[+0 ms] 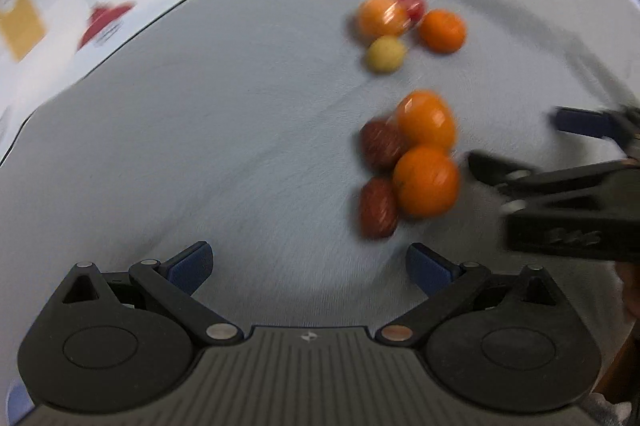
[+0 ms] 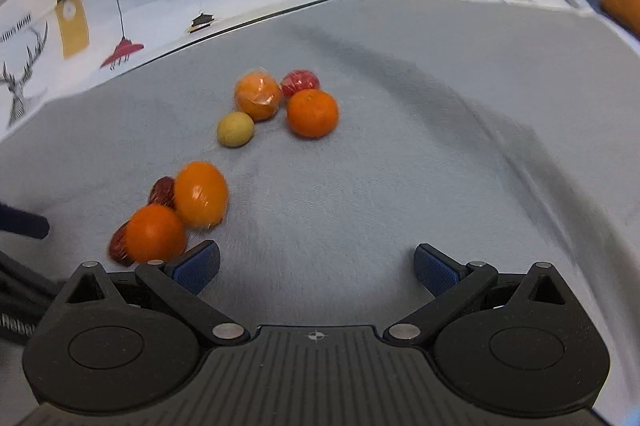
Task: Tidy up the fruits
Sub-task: 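Reach to the cluster, grasp a brown date left while right grasps a tangerine, then carry the date with the left tool while the right tool carries the tangerine to the plate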
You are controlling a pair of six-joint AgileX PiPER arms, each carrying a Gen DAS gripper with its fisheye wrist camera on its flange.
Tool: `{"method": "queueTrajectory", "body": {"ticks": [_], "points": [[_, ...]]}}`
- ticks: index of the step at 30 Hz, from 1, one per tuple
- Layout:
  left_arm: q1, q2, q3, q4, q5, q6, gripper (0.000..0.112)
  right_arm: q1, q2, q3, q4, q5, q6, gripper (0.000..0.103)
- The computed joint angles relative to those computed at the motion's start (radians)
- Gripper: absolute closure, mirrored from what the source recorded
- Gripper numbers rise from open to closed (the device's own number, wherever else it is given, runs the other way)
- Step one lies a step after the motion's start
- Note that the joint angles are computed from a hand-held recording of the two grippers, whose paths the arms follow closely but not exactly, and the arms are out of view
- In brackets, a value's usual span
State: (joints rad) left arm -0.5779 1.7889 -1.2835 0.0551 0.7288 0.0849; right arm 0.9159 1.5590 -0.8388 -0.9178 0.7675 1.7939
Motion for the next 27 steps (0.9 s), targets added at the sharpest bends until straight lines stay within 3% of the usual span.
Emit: {"method": "queueTrajectory", "body": {"ticks": [2,4,6,11,15,19,21,22,25,27], "points": [[0.007,0.014,-0.011,-0.024,-0.022,0.083,0.011,-0.027,0.023,-0.013,-0.036,-0.044,-0.030,0.001],[0.027,0.003,0.018,-0.101,-0.081,0.220,0.019,-0.055,0.029,-0.014,-0.071,-0.106,-0.025,0.001],[0.052,-0.004,0.030,-0.203,-0.092,0.362,0.041,-0.066,0.052,-0.030,-0.099,-0.130,-0.027,0.002],[0.070,-0.038,0.098,-0.350,-0.158,0.583,0.077,-0.086,0.095,-0.053,-0.183,-0.176,0.024,0.003],[0.059,-0.044,0.121,-0.352,-0.200,0.572,0.077,-0.123,0.114,-0.083,-0.174,-0.226,-0.008,0.006],[0.050,-0.074,0.148,-0.261,-0.222,0.440,0.077,-0.136,0.132,-0.115,-0.160,-0.248,-0.039,0.016],[0.051,-0.092,0.162,-0.211,-0.220,0.377,0.077,-0.120,0.144,-0.129,-0.200,-0.244,-0.008,0.038],[0.053,-0.100,0.167,-0.181,-0.215,0.340,0.077,-0.106,0.156,-0.152,-0.182,-0.214,-0.038,0.064],[0.056,-0.125,0.169,-0.086,-0.185,0.207,0.077,-0.050,0.180,-0.217,-0.074,-0.043,-0.105,0.063],[0.065,-0.150,0.152,-0.062,-0.135,0.143,0.077,-0.021,0.143,-0.195,-0.024,0.043,-0.042,0.063]]}}
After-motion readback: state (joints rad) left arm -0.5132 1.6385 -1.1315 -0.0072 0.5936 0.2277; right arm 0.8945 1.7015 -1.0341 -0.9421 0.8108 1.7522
